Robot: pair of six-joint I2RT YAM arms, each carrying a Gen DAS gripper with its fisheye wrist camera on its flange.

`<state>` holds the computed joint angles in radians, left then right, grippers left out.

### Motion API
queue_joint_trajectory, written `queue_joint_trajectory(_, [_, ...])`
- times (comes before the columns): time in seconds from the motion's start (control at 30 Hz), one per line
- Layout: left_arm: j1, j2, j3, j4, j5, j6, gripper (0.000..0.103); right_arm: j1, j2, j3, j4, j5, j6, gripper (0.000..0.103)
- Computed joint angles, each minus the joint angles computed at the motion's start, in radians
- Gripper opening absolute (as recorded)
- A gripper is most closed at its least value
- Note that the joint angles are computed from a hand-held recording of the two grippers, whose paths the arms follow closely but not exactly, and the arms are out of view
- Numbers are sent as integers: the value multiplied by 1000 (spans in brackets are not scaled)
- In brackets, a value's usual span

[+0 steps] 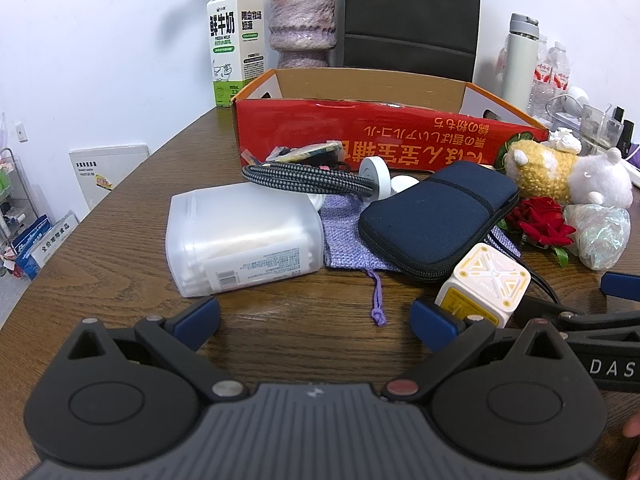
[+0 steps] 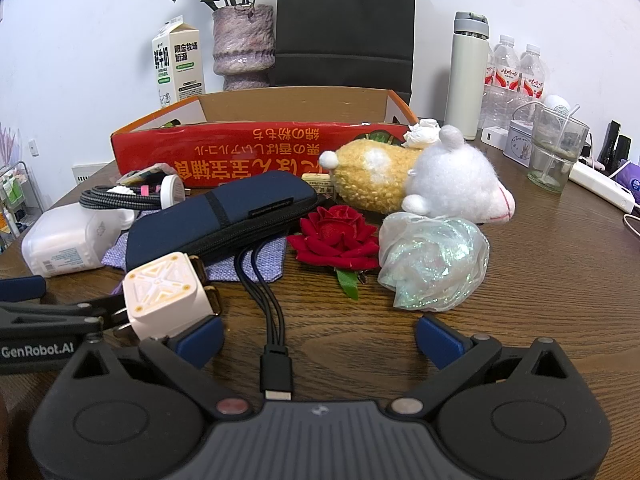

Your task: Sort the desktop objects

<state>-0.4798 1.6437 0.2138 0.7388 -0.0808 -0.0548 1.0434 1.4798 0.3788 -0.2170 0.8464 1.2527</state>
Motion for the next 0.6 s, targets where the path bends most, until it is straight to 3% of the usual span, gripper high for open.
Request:
queue_joint_trajectory(0.27, [-25, -23, -13, -9, -47, 19, 103, 6, -3, -2, -2, -1, -2, 103])
queue_joint_trajectory(0.33, [65, -104, -13, -127, 86, 53, 103, 38, -17, -12, -15, 9, 21, 103])
queue_joint_trajectory(0.47, [299, -231, -79, -124, 351, 49, 103, 213, -102, -84, 18, 160, 93, 96])
queue_joint_trajectory(0.53, [346, -247, -79, -92, 372, 60, 103, 238, -152, -121, 136, 182, -43, 94])
queue_joint_trajectory(0.6, [349, -196, -54, -34, 334, 72, 103, 213, -148, -121, 230, 158, -181, 90])
